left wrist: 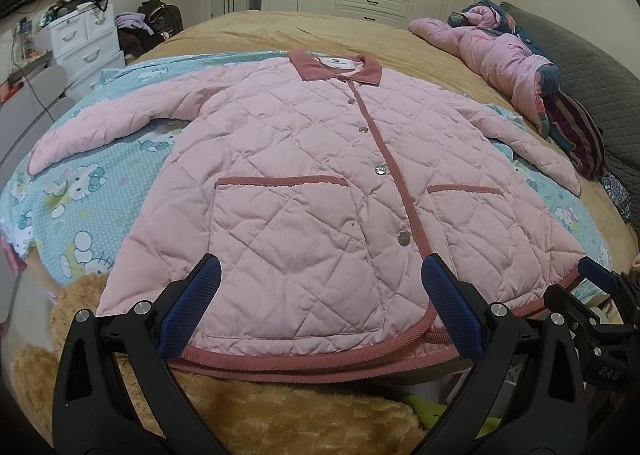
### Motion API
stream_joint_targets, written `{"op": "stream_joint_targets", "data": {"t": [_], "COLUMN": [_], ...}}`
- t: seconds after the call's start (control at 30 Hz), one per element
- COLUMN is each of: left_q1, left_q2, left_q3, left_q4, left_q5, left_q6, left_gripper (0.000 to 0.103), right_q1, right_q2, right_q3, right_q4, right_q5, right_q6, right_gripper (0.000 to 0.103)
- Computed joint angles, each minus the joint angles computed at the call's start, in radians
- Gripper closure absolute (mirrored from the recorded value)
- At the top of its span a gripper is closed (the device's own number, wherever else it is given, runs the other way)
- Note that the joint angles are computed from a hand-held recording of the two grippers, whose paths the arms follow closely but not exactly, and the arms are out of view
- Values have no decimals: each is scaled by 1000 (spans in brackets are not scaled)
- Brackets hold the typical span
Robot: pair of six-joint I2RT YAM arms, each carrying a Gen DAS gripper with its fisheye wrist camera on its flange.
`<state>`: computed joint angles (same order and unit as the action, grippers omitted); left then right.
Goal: Fold large clothes
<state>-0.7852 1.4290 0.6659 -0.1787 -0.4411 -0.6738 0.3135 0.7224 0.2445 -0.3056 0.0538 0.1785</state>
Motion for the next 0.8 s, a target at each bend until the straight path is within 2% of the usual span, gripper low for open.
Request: {"op": "stream_joint_targets", "data": {"t": [0.4,0.8], "left_q1": [43,137], "left_q2": [53,199], "left_q3": [49,230], "left_q4": [7,-16], "left_q5": [25,74], "left_q6": [35,94], "left_gripper": [9,9], "right_q1": [-70,-174], "right_q2": [171,438], "right_q3": [39,180], "right_q4": [114,249], "right_q5": [-41,-98], "right_q6": [-40,-91], "right_gripper": [4,4]}}
